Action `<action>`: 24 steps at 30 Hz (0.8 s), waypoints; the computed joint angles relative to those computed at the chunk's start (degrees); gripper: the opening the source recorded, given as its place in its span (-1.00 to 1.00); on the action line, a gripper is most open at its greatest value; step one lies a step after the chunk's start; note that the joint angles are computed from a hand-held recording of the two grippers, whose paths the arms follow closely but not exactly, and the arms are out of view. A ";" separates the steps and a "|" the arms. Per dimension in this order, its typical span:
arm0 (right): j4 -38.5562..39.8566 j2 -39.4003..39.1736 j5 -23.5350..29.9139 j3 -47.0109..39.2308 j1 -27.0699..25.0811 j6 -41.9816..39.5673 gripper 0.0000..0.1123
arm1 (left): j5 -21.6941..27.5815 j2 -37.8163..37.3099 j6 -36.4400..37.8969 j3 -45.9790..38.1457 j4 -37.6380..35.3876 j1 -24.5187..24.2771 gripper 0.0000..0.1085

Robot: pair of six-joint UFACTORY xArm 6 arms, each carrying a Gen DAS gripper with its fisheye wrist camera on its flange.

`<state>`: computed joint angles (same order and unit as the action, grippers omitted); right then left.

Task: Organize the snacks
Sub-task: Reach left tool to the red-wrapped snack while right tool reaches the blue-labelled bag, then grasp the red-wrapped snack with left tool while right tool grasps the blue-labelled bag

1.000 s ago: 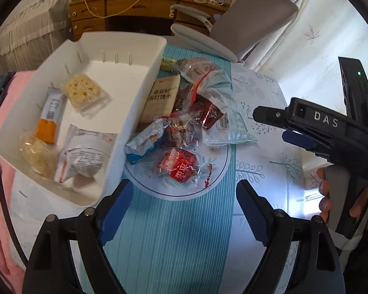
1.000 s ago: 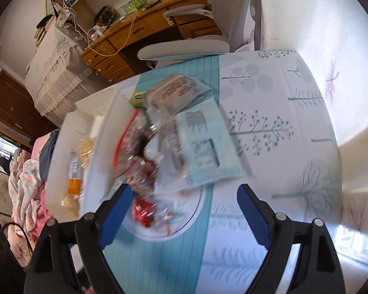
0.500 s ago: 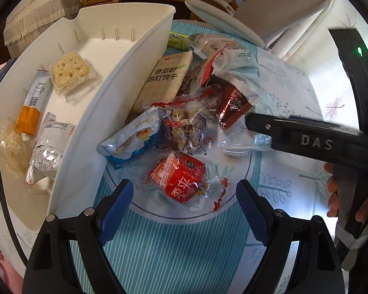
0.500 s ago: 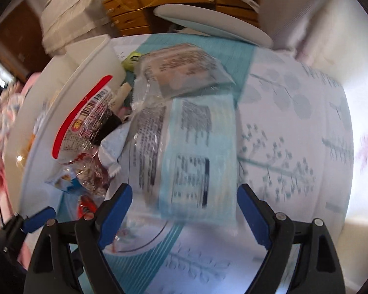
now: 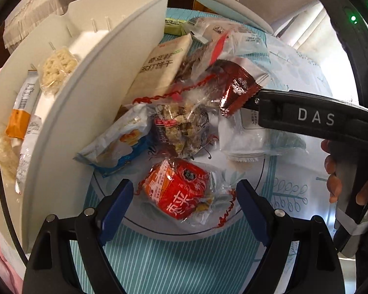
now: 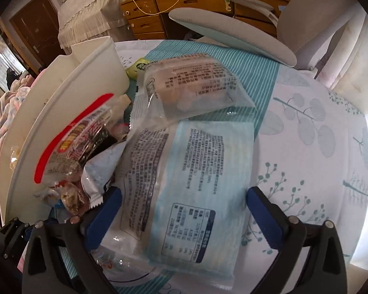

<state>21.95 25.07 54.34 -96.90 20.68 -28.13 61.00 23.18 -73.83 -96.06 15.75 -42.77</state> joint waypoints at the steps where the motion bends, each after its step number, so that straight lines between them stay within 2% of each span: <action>1: 0.17 -0.05 -0.31 0.20 0.02 -0.25 0.81 | -0.16 0.26 0.09 -0.19 0.14 0.11 0.56; 3: 0.78 -0.17 -0.51 0.60 -0.07 -0.66 0.79 | -0.16 1.06 0.74 -1.02 0.11 0.44 0.56; 5: -0.18 -0.21 -1.08 1.00 0.03 0.00 0.63 | 0.38 2.10 1.74 -2.25 0.04 0.72 0.56; 7: 0.68 -0.58 -1.67 1.81 -0.27 -0.63 0.59 | 1.52 3.52 2.34 -4.10 0.09 0.93 0.56; 11: 3.66 -1.74 -2.43 3.56 -1.32 -1.10 0.39 | 2.57 4.76 2.53 -5.39 0.64 1.35 0.35; 19: 7.02 -3.43 -2.13 5.60 -2.15 -0.41 0.21 | 2.87 7.43 4.74 -8.24 1.49 2.08 0.17; 24: 8.03 -5.90 -1.77 8.35 -2.92 1.59 0.08 | 0.85 6.63 4.26 -6.39 3.26 1.83 0.08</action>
<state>29.98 19.17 52.57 -88.55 17.76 -26.54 61.85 29.81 -69.56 -102.45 19.01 -40.94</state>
